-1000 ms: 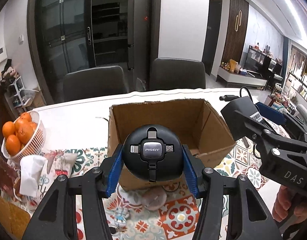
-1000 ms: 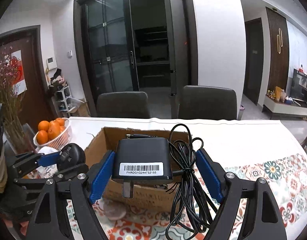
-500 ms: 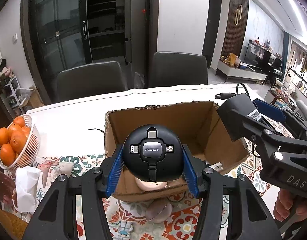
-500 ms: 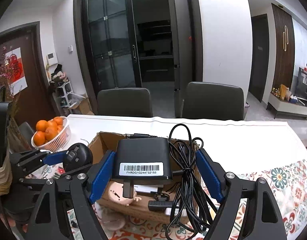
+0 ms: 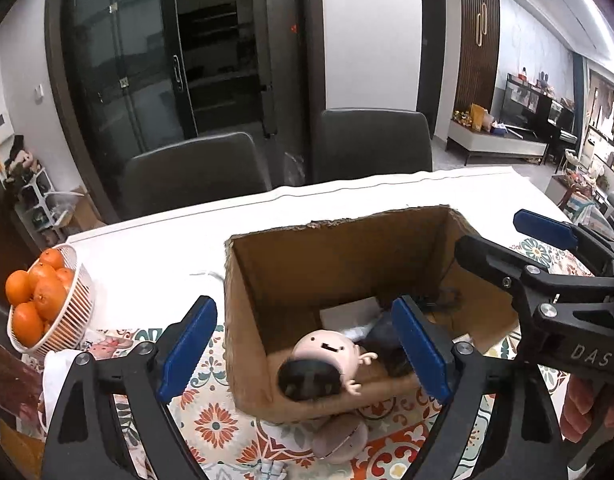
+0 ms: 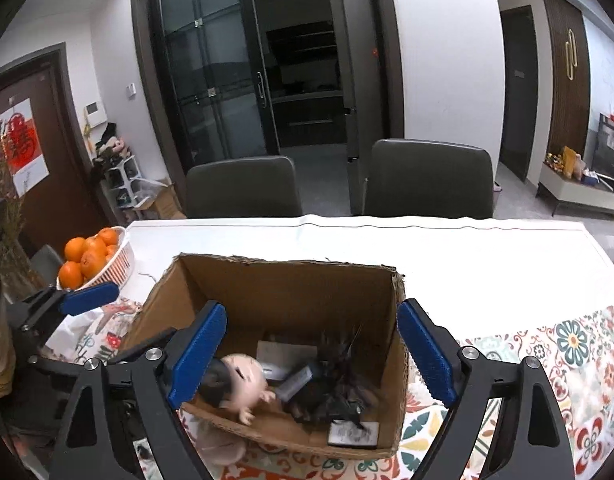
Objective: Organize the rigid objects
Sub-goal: 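Open both tools to drop the hub and adapter into the box, then move the left tool to the figurine keychain while the right tool approaches the silver egg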
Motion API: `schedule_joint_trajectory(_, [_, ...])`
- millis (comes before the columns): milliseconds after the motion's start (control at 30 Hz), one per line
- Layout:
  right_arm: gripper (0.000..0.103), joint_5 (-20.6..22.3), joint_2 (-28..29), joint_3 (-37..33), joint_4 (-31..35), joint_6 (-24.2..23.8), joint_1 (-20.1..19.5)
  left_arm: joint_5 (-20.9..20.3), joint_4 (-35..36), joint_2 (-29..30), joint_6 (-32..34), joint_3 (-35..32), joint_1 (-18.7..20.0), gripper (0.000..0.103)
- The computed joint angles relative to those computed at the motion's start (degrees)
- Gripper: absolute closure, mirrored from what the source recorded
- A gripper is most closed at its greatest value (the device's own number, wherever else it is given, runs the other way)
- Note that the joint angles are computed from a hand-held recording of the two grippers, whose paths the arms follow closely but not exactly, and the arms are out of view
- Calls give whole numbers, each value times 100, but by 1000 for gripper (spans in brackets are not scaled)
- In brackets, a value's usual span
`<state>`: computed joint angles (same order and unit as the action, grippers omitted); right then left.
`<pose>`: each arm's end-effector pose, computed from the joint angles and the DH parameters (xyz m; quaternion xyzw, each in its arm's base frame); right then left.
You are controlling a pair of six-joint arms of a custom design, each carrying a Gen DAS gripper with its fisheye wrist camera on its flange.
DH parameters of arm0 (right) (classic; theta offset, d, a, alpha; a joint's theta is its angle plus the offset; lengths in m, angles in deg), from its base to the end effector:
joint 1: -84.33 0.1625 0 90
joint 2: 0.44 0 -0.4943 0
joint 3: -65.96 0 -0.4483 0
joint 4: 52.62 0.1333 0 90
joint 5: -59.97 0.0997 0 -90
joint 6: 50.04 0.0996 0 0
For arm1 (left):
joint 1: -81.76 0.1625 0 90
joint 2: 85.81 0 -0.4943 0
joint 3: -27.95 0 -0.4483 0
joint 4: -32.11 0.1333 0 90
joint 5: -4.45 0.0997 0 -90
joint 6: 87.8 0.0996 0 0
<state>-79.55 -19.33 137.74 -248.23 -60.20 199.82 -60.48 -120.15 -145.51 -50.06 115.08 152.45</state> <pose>0.4177 -0.7425 0.0052 0.0720 -0.8315 0.4496 0.3181 -0.0925 -0.7948 0.3656 0.3877 0.8494 -0.2552 0.2512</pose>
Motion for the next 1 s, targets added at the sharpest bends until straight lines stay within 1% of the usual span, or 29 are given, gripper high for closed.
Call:
schedule_joint_trajectory(67, [15,-67,6,-1,-45,-23,26,41,-58,-43,-5,61,-8,13])
schedule_joint_trajectory(300, [15,-350,114,-25,-466,-425,205,2,-197,-303,-50,319,5,13])
schedule_joint_trajectory(433, [15,-335,109,57,-581,-452,283,-29,-260,-473,-73,466,13,13])
schedule_joint_trajectory(700, [15,-324,201,141,-853,-435,431,51,-825,-850,64,905,33,13])
schedule_joint_trajectory(1000, [15,-238,373,125,-934,-435,529,141,-1160,-1096,122,1203,168,14])
